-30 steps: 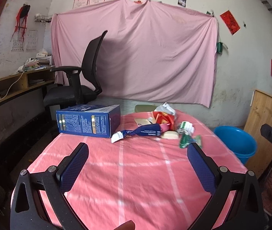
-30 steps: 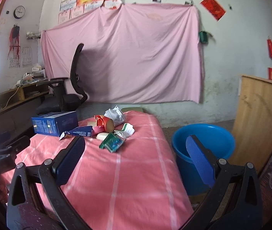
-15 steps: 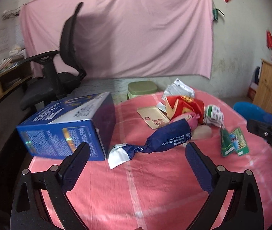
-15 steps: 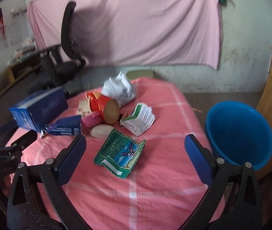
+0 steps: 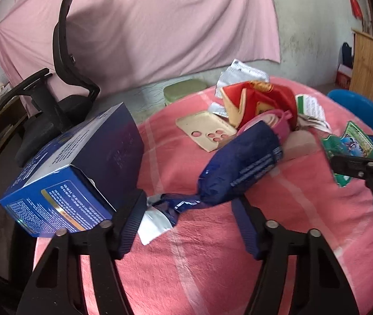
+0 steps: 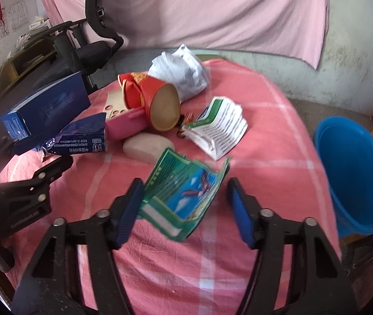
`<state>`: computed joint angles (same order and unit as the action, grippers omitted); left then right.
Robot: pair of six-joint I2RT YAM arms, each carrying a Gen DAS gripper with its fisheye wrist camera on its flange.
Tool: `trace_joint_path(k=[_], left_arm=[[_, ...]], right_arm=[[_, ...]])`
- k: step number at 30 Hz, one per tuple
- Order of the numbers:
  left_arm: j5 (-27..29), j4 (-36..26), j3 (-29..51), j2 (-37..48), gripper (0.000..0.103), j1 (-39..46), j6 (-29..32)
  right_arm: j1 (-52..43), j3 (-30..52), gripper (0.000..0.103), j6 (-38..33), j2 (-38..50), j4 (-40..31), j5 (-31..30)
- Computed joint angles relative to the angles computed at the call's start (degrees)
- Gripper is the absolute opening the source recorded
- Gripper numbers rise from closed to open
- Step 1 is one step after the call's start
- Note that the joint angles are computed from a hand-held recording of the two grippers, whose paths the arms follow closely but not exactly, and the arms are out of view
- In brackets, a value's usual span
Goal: Collect trash
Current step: 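Grasp the navy wrapper with the left tool while the right tool grasps the green chip bag, then carry both items over the blue bucket and open both tools to drop them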
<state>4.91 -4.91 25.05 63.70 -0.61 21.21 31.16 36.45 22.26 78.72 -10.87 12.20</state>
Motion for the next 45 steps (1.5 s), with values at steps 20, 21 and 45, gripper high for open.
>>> trace_joint_path(k=[20, 21, 45], left_arm=[[14.0, -19.2, 1.0, -19.3, 0.029, 2.9, -18.9], [13.6, -19.4, 1.3, -20.9, 0.029, 1.0, -21.7], [-6.3, 2.5, 33.5, 16.8, 0.03, -45.3, -47.2]], right_arm=[[-0.8, -12.1, 0.043, 2.3, -21.2, 3.4, -4.2], [-1.1, -12.7, 0.043, 1.5, -24.6, 2.7, -3.6], [-58.8, -6.0, 0.044, -25.7, -41.1, 0.8, -27.3]])
